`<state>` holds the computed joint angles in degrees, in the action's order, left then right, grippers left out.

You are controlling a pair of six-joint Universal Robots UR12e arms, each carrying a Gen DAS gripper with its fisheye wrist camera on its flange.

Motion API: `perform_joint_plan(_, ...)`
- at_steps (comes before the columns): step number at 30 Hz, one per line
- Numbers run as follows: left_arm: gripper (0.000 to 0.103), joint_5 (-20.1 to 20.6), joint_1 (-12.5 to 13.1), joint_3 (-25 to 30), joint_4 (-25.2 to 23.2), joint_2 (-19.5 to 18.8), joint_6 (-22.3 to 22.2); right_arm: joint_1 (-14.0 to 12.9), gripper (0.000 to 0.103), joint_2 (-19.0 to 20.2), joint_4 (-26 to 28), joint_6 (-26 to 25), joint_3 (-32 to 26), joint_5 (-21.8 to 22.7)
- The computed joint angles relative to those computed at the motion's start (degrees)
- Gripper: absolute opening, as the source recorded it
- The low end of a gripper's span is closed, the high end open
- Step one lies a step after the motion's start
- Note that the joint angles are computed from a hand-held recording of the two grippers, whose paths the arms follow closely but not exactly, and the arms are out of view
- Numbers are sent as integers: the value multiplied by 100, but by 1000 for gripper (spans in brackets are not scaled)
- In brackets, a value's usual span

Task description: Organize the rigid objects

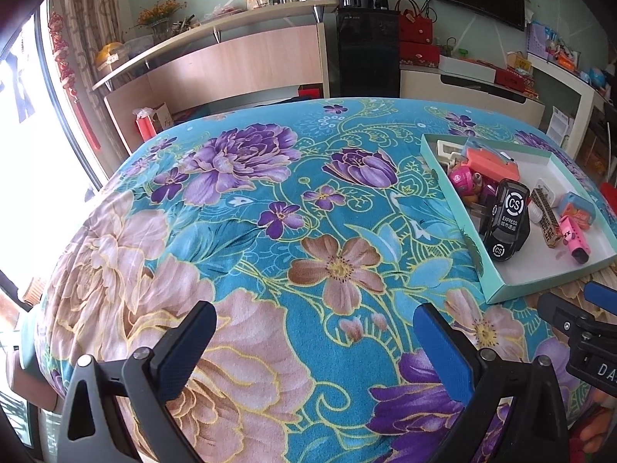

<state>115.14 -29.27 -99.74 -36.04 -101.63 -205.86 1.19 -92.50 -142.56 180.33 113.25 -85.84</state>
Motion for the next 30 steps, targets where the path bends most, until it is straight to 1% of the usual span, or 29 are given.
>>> perform_joint_plan(6,103,33,-26,14,28,-16,83,-7,86,11,22,51,-7,0)
perform_joint_plan(10,103,149,-45,41,-58,-33,17,-20,86,7,47,93,-12,-10)
perform_joint_plan(21,103,-53,-7,6,4,-13,26,-1,86,8,37,68,-13,-58)
perform_joint_plan(30,103,-94,-16,7,50,-24,77,16,86,25,89,43,-33,-85)
